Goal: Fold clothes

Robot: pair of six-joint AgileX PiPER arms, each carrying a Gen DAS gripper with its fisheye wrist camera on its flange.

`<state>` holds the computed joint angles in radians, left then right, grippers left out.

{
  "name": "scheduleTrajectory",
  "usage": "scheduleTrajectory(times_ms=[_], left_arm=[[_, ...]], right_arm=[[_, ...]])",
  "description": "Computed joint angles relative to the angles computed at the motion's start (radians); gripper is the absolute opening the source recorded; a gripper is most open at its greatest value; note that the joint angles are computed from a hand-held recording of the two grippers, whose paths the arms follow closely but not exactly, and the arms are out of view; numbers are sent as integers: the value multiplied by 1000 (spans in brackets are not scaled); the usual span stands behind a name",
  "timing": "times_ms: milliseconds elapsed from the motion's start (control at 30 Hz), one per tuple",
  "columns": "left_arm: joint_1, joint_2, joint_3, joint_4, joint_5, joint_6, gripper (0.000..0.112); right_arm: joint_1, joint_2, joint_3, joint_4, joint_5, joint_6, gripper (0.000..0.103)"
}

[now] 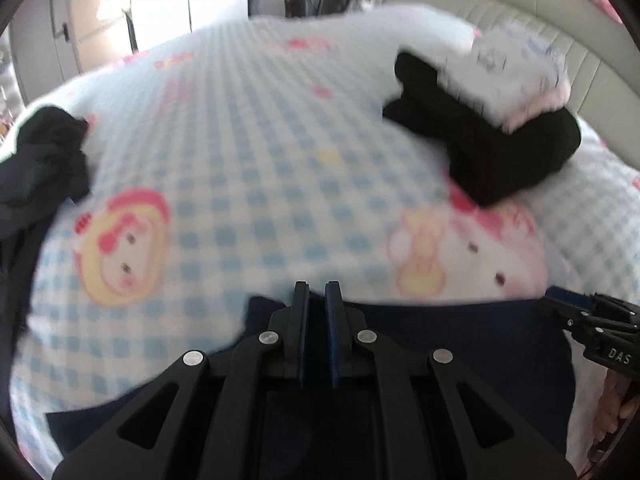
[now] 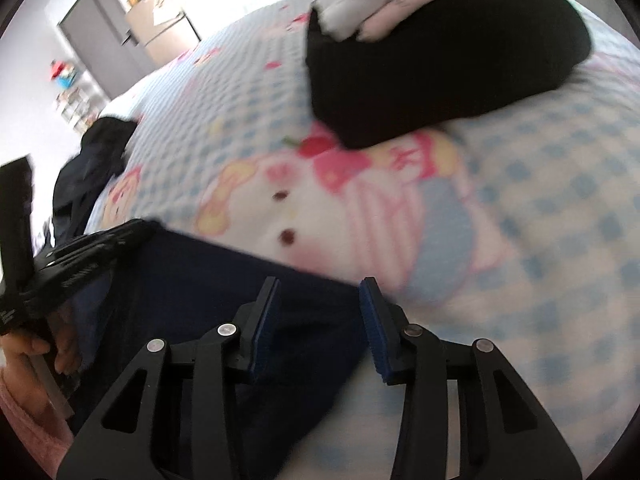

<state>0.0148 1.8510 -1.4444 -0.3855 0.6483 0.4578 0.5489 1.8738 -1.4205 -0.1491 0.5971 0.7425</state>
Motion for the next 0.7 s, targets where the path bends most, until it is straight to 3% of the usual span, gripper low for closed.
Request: scheduleTrajectory(times_ms=[67,167,233,333,433,467,567,700], left_arm=[[13,0,-17,-42,30,37,13],[7,35,-55,8,96,32,20],[8,43,-47,11,126,60,20],[-12,8,20,43,69,80,20],[-30,10,26,80,28,42,18],[-29,18,15,82,30,39,15],[-36,47,-33,120,36,0,14],[-43,99,-116,198,60,-61,9]], right_arm=[[-12,-11,3,9,19,-10,43],[-30,-21,10,33,43,-34,43],[-59,-29,28,120,38,-94,43],[-74,-39,40,162,46,-126,44],[-57,-49,44,109,55,-85,47],[-54,-47,42,107,54,-87,52],[-49,-22,26,124,58,-111,52],[-24,7,-2,9,94,-31,50]])
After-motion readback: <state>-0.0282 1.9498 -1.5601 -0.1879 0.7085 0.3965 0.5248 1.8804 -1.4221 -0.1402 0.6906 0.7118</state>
